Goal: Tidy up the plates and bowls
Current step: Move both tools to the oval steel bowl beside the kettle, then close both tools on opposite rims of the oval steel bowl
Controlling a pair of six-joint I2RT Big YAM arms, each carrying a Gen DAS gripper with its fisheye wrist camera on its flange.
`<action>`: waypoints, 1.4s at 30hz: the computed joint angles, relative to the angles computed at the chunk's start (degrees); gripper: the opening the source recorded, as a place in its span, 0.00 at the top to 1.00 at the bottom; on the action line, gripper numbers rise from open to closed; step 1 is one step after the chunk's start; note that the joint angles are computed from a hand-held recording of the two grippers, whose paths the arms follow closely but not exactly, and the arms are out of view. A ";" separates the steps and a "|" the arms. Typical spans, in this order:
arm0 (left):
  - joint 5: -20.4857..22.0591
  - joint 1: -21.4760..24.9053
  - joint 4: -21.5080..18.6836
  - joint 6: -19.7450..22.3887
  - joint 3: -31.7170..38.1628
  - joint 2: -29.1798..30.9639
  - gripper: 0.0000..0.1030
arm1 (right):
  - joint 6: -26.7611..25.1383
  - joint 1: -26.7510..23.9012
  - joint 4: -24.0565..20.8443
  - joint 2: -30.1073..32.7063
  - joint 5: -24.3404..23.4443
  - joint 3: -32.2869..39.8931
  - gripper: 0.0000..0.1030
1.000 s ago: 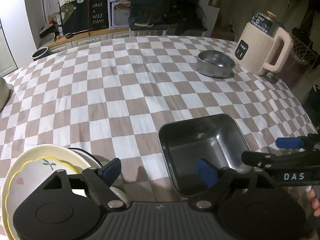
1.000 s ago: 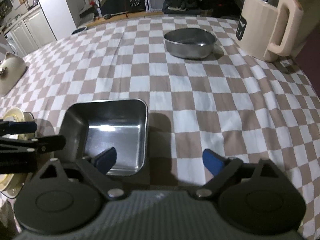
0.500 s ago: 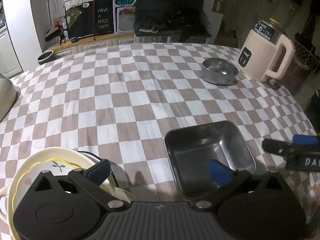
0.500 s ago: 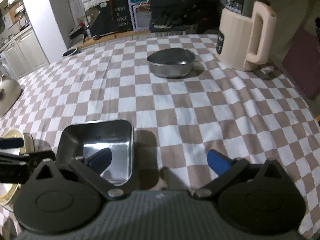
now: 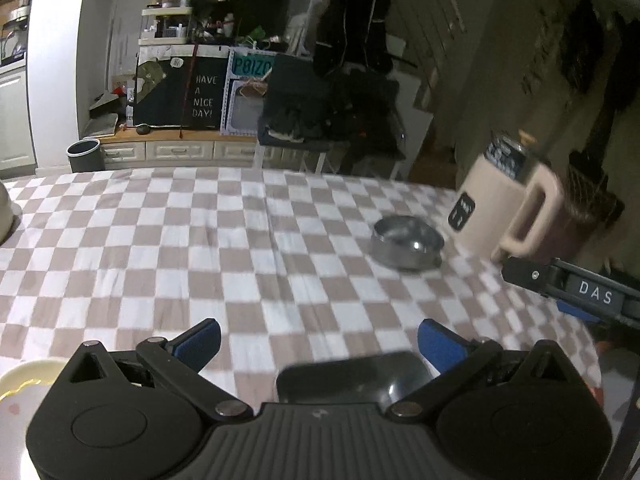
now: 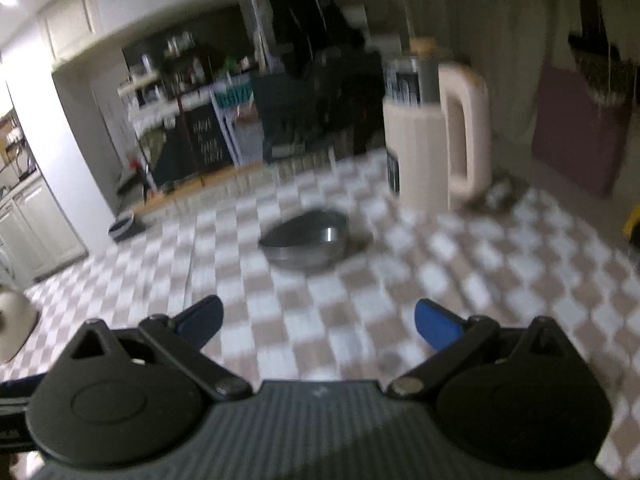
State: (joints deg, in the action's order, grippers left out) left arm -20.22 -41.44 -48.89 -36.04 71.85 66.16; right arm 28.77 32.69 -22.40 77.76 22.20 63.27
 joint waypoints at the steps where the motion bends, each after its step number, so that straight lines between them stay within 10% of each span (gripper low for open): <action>1: 1.14 0.83 -0.25 -0.10 1.01 1.13 0.00 | 0.07 -0.46 0.84 0.38 -0.90 0.19 0.00; 9: 0.79 4.09 -2.52 4.57 11.42 11.71 0.00 | -4.99 -3.30 2.32 6.55 -1.36 5.79 0.00; 17: -1.32 5.20 0.94 5.56 18.18 20.51 0.02 | 1.89 -8.66 1.08 12.05 -6.64 10.39 0.17; 22: 9.98 7.93 2.12 2.05 22.06 25.86 0.24 | 7.63 -12.01 5.34 14.01 -10.78 8.62 0.44; 28: 17.14 9.48 1.17 -6.01 26.42 31.30 0.47 | 11.75 -13.96 11.55 16.55 -14.86 8.27 0.54; 36: 17.07 10.26 -0.46 -4.96 31.43 36.48 0.48 | 10.86 -13.66 7.74 21.24 -17.46 13.65 0.56; 42: 18.73 10.55 -1.31 -3.71 32.81 37.75 0.86 | 8.29 -13.13 6.95 22.49 -17.70 15.33 0.85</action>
